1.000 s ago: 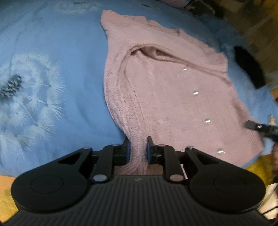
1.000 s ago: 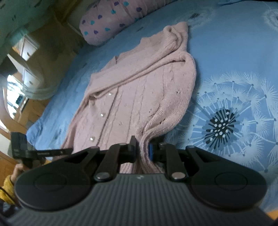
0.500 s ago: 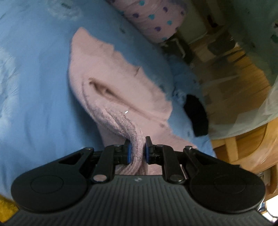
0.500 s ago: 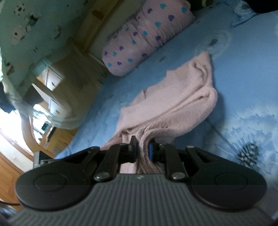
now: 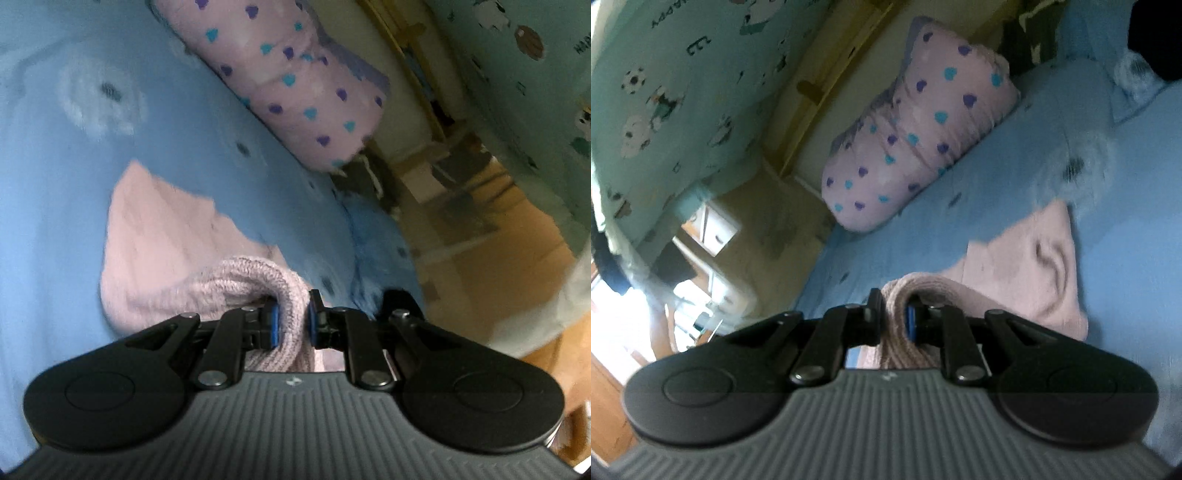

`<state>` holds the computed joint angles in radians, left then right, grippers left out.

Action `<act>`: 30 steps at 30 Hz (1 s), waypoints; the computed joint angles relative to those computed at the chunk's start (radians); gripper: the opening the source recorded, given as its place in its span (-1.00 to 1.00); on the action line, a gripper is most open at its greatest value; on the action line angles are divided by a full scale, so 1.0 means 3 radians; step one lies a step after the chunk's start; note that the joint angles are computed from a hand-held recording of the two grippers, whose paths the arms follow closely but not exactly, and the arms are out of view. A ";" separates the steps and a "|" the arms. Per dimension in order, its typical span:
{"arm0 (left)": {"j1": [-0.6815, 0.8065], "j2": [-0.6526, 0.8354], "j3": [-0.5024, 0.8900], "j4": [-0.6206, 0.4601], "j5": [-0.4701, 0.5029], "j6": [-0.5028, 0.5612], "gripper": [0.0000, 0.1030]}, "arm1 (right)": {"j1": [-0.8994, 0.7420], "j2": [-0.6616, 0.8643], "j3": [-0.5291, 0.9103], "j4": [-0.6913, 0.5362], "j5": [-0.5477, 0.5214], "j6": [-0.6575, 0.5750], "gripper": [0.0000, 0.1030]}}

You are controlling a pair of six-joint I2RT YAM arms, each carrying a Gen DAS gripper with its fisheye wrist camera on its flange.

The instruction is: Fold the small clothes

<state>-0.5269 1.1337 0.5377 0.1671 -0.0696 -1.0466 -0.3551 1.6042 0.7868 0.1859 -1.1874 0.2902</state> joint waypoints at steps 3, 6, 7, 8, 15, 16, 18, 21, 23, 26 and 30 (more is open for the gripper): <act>0.0353 0.0469 0.0257 0.0120 0.0187 0.0182 -0.67 | 0.0198 0.0327 0.0311 0.0305 0.0370 0.0246 -0.69; 0.0618 0.1024 0.0575 0.0188 0.0275 0.0408 -0.67 | 0.0387 0.0759 0.0695 0.0441 0.0710 0.0427 -0.69; 0.0682 0.1214 0.0672 0.0213 0.0296 0.0457 -0.67 | 0.0454 0.0924 0.0838 0.0446 0.0837 0.0441 -0.69; 0.0746 0.1428 0.0794 0.0219 0.0317 0.0483 -0.67 | 0.0517 0.1067 0.0959 0.0430 0.0963 0.0433 -0.69; 0.0929 0.2671 0.1495 0.0087 0.0264 0.0935 -0.66 | 0.0878 0.2004 0.1620 0.0187 0.1899 0.0121 -0.68; 0.0929 0.2734 0.1476 0.0169 0.0252 0.1007 -0.65 | 0.0890 0.2058 0.1570 0.0321 0.1938 0.0095 -0.69; 0.0884 0.2762 0.1437 0.0282 0.0131 0.1138 -0.65 | 0.0871 0.2083 0.1450 0.0578 0.1904 0.0158 -0.70; 0.0808 0.2729 0.1454 0.0205 -0.0025 0.1300 -0.63 | 0.0840 0.2044 0.1478 0.0463 0.1850 0.0120 -0.66; 0.0754 0.2652 0.1446 0.0119 -0.0127 0.1351 -0.61 | 0.0838 0.1976 0.1478 0.0380 0.1845 0.0111 -0.60; 0.0659 0.2455 0.1434 -0.0151 -0.0253 0.1330 -0.50 | 0.0814 0.1765 0.1369 0.0325 0.1804 0.0019 -0.47; 0.0568 0.2136 0.1436 -0.0514 -0.0537 0.1316 0.40 | 0.0768 0.1428 0.1090 0.0352 0.1860 -0.0319 -0.15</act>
<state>-0.3566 1.7745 0.9684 0.0130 -0.2308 -0.6519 -0.1248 2.0326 1.1137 0.2916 -0.6293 0.1944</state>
